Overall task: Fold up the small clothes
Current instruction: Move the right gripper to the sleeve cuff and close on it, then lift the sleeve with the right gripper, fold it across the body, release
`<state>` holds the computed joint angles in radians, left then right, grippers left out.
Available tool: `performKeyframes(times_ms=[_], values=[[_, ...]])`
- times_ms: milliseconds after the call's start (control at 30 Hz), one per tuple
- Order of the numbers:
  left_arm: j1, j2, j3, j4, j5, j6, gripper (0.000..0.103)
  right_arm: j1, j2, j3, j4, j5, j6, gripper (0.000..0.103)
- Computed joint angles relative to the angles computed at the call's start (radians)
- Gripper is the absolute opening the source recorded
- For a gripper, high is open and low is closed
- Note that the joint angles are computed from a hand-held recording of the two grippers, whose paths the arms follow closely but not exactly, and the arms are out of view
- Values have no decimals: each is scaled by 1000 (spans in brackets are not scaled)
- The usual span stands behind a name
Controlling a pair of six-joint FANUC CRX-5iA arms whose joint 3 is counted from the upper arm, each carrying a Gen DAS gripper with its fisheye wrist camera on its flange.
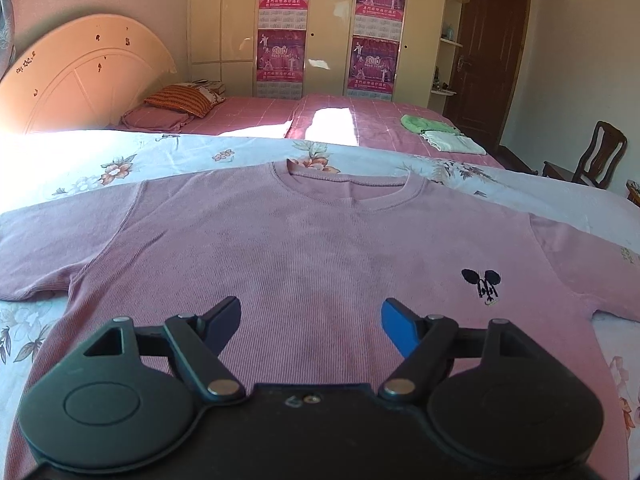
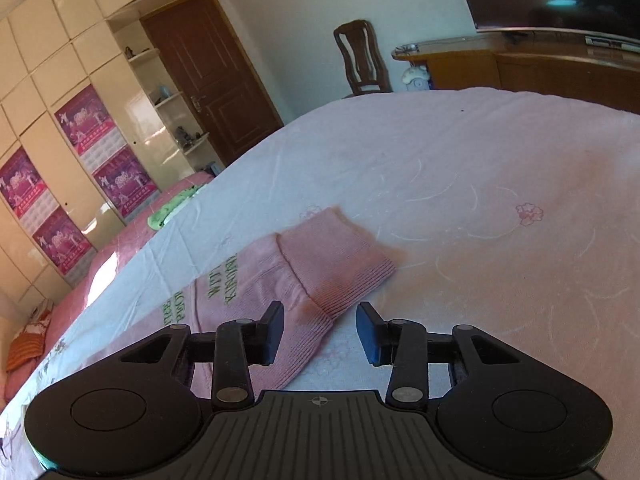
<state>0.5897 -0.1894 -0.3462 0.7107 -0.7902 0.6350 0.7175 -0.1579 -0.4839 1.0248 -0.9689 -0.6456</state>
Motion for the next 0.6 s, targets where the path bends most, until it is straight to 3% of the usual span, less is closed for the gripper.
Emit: performKeyframes(times_ms=[167,233,333,433,600], values=[[-14,20,24,-27,-4,15,77,-62,-46,-60,24,114,-53,41],[-12,22,29,-36,-6,18,77,-70,-48,-38,-19,114,43,3],[-1,14,27,-34,-2,-9,77,-49,-69,-54,91,32,61,5],[22,27,57,-63,-45,-31,78,-58,-30,-5,-43,-11,224,5],[69,30,61,-64,-61,-104,80,0,-22,33,-15,-92,279,5]])
